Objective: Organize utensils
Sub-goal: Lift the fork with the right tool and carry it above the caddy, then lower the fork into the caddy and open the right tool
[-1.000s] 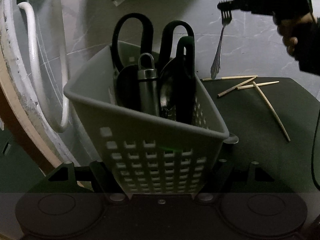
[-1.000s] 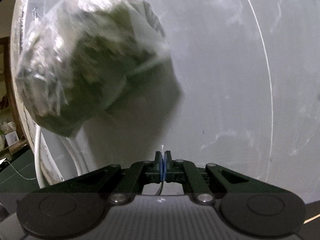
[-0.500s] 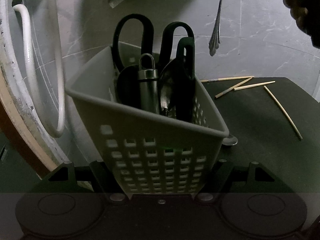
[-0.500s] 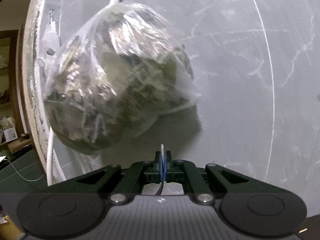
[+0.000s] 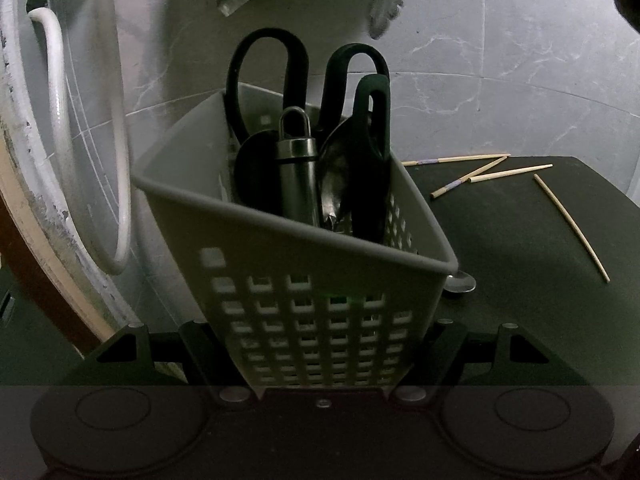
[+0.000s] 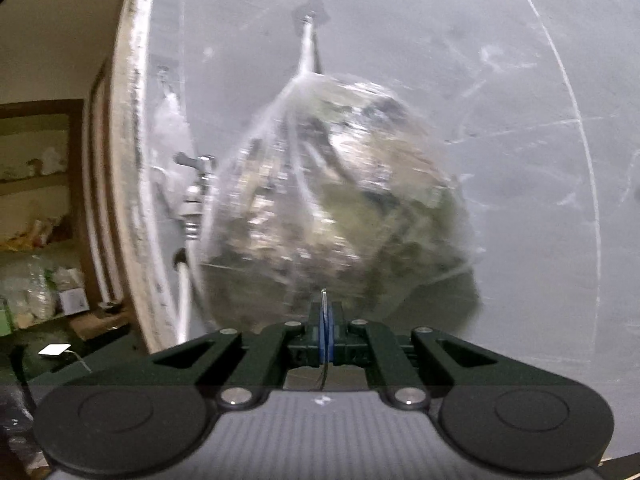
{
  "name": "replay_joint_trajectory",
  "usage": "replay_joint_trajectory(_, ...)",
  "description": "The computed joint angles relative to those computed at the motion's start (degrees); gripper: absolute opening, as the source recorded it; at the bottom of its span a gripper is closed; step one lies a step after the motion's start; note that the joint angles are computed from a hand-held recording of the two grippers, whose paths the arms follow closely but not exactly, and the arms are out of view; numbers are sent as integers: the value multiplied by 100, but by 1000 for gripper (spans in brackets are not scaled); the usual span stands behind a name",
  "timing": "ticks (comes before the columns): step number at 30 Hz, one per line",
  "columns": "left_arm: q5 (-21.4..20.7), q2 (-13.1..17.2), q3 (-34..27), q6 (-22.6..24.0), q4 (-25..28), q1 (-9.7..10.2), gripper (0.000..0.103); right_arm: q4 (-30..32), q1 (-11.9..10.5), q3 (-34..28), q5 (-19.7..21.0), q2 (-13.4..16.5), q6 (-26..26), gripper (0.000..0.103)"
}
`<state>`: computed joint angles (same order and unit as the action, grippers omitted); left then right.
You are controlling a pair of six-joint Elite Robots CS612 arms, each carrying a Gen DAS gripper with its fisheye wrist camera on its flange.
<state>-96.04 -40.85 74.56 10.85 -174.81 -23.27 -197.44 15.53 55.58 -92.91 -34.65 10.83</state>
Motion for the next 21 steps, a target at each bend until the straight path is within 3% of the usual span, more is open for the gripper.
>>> replay_joint_trajectory(9, 7, -2, 6, 3, -11, -2, 77, -22, 147, -30, 303, 44, -428, 3)
replay_joint_trajectory(21, -2, -7, 1, 25, 10, 1, 77, -27, 364, 125, 37, 104, -1225, 4)
